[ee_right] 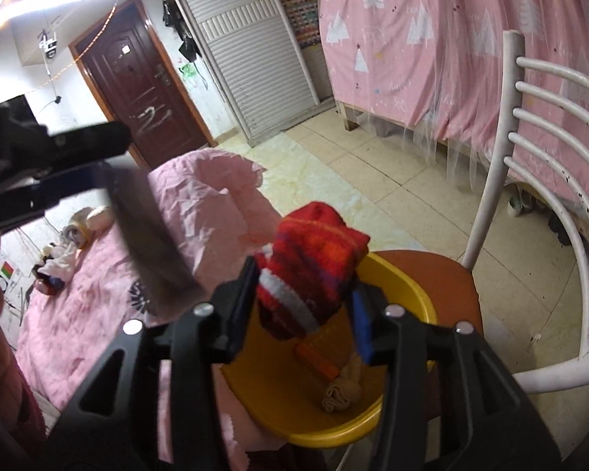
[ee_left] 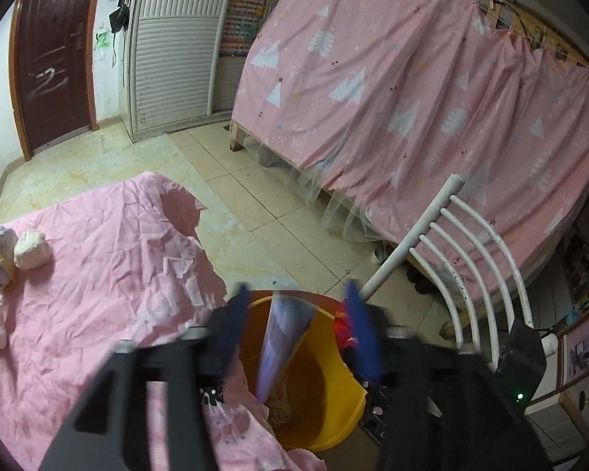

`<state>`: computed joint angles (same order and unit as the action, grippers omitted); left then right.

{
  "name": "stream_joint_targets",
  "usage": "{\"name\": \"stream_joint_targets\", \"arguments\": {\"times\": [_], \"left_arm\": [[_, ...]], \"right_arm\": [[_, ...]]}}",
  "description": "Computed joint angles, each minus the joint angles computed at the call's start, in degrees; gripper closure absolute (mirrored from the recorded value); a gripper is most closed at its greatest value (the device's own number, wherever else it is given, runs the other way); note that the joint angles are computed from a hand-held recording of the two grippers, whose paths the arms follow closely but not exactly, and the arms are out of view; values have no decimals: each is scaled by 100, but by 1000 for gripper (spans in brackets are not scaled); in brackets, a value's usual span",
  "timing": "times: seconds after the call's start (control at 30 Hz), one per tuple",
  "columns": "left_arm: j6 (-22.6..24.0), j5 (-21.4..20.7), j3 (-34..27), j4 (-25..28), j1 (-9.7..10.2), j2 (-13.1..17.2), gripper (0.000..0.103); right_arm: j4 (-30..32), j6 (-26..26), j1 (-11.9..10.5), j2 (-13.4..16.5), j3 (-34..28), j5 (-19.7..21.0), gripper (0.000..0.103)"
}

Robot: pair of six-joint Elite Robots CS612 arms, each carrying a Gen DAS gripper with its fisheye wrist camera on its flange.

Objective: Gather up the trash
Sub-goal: 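Carry the red-striped sock and toothpaste tube to the yellow bucket and release both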

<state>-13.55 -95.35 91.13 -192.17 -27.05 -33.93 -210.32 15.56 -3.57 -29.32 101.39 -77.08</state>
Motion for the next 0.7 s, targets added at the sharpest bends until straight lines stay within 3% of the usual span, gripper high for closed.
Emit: {"name": "stream_joint_targets", "arguments": {"times": [0.33, 0.7], "left_arm": [[-76, -59, 106, -46, 95, -49, 42], [-302, 93, 437, -526, 343, -235, 37]], "right_arm": [[90, -31, 60, -8, -41, -2, 54], [203, -242, 260, -84, -170, 3, 53]]}}
